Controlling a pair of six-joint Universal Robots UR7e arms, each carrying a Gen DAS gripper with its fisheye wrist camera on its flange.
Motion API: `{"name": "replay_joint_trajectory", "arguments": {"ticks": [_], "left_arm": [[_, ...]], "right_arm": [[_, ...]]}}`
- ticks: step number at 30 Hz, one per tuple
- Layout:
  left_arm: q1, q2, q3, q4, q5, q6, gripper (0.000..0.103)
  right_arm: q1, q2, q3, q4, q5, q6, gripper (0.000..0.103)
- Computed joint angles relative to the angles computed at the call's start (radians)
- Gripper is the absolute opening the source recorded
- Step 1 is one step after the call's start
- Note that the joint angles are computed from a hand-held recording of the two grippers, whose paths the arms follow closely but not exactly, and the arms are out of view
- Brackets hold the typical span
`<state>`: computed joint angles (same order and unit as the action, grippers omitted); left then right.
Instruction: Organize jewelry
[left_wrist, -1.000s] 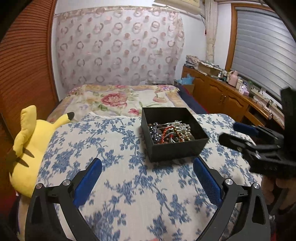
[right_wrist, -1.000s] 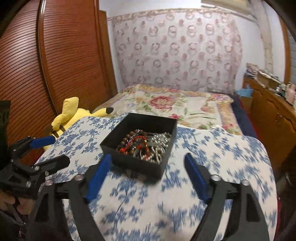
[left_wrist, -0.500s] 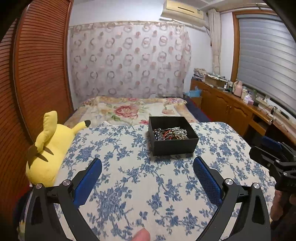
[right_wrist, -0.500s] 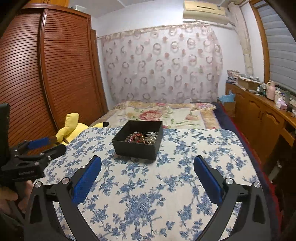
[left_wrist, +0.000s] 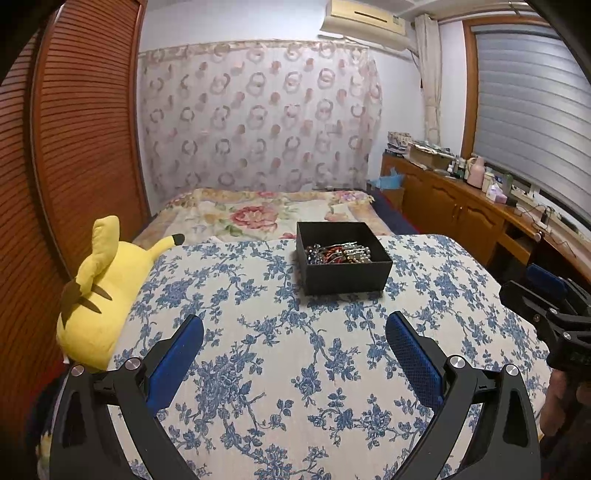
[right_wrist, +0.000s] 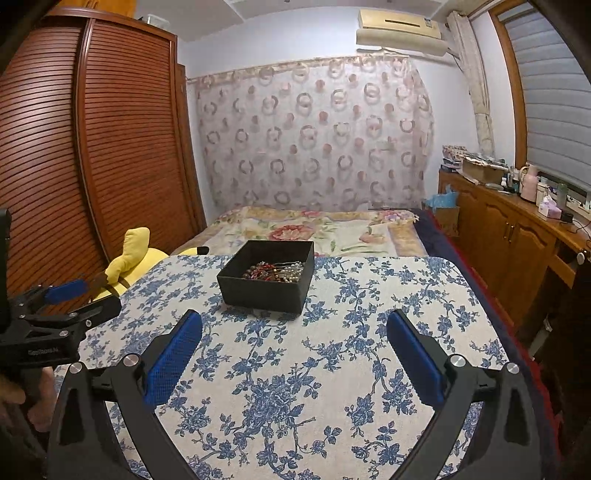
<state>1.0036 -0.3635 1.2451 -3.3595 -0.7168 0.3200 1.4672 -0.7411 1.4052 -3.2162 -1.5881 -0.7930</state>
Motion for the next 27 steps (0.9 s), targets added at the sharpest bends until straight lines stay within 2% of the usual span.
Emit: {"name": "replay_joint_trajectory", "arguments": {"ticks": [27], "left_arm": [[-0.004, -0.013, 0.024, -0.037, -0.009, 0.019, 0.095]], "right_arm": [[0.001, 0.02, -0.018, 0.002, -0.017, 0.007, 0.101]]}}
